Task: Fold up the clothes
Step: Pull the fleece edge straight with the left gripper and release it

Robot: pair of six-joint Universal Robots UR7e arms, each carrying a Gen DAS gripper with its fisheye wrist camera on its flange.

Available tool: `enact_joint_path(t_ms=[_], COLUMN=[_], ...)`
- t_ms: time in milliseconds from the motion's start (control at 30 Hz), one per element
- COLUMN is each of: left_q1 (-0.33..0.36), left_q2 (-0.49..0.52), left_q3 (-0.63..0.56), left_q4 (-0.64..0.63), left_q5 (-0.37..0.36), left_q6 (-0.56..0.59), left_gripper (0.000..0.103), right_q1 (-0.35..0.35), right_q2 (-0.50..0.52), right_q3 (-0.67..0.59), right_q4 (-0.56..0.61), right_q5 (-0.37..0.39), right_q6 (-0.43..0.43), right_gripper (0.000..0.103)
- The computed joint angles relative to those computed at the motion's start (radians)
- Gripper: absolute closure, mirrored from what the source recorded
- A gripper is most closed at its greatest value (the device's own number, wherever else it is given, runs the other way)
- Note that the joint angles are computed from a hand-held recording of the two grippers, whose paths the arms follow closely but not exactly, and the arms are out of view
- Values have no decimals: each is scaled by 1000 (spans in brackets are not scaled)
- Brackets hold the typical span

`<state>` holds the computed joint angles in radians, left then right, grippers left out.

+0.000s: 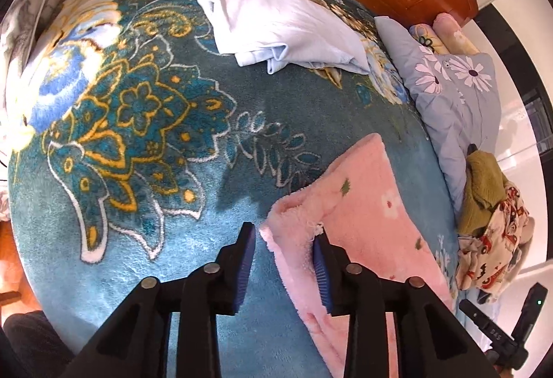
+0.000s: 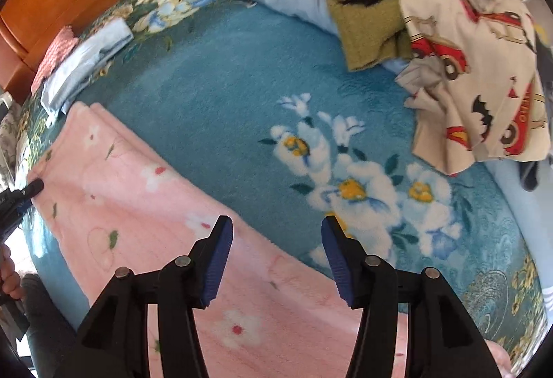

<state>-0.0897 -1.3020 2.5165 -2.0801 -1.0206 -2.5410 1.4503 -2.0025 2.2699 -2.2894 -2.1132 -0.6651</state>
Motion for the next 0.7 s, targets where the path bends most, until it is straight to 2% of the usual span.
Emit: enact_joint_path(t_ms=[100,200,300,400,433,500,600,700], left_q1=[-52,-85,-70,-28,-11,19,38,59], left_q2=[-39,-43,-34,-19,-17,-16,-64,-102], left_q3=[111,166,179,174,157,122,87,65], left_q4=[-155,-233,-296,-363,-344,-297,-163,-100], left_q5=[37,78,101,112,104,89,86,82], left_q6=[-138,-205,-166,-75,-42,15,5,46], left_gripper=[62,63,65,78,88,90,93,93], right_q1=[-10,-10,-24,-45,-50,-56,-42,-44], right_q2=[-40,-55,-79,-105,-117,-141,-173,-208], right_q3=[-19,-30,-46,-54,-55,-54,-65,-99], right_q4=[39,89,170,233,244,260,272,285], right_q5=[-9,-47,-49,-36,-26,-8,-12,-6], right_q6=[53,133,242,342,363,392,397,385], right_gripper=[48,48,48,48,48,48,48,48])
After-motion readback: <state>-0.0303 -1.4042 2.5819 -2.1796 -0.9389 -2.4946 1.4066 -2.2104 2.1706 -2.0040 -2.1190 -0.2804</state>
